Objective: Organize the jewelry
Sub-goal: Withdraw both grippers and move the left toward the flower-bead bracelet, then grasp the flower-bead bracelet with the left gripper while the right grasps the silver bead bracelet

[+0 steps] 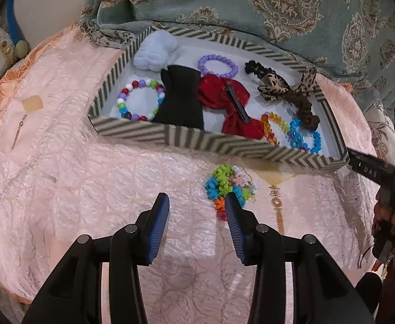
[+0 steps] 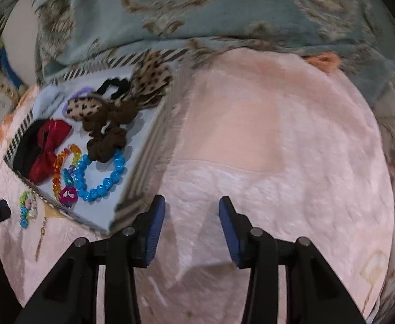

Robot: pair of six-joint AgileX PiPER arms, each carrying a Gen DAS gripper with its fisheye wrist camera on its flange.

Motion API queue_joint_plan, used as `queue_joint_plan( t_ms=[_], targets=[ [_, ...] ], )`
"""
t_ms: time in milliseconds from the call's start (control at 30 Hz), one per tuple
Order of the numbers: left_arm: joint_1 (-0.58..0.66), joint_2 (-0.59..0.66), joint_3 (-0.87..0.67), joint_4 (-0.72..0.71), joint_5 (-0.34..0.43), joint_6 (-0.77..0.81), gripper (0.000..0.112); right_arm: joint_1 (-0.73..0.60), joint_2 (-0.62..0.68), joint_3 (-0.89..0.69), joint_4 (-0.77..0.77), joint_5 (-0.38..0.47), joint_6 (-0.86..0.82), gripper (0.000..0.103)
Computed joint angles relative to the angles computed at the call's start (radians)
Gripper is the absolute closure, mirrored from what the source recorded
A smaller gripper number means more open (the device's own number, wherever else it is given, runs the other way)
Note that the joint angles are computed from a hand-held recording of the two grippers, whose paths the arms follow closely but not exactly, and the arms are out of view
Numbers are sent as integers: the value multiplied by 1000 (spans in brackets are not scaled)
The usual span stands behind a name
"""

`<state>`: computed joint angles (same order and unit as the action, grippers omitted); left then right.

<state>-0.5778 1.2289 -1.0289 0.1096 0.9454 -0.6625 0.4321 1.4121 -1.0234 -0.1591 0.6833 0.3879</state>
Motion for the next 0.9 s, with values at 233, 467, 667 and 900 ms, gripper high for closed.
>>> queue_joint_plan(
  t_ms=[233, 467, 667, 900],
  targets=[
    [17, -1, 2, -7, -9, -2, 86, 141, 137, -157, -77, 35, 91, 70],
    [66, -8, 30, -35, -23, 34, 86, 204, 170, -189, 79, -17, -113, 74],
    [82, -12, 52, -74, -61, 57, 86, 118, 74, -80, 11, -39, -22, 74],
    [32, 41, 37, -83, -120, 40, 84, 80, 153, -108, 114, -96, -117, 74]
  ],
)
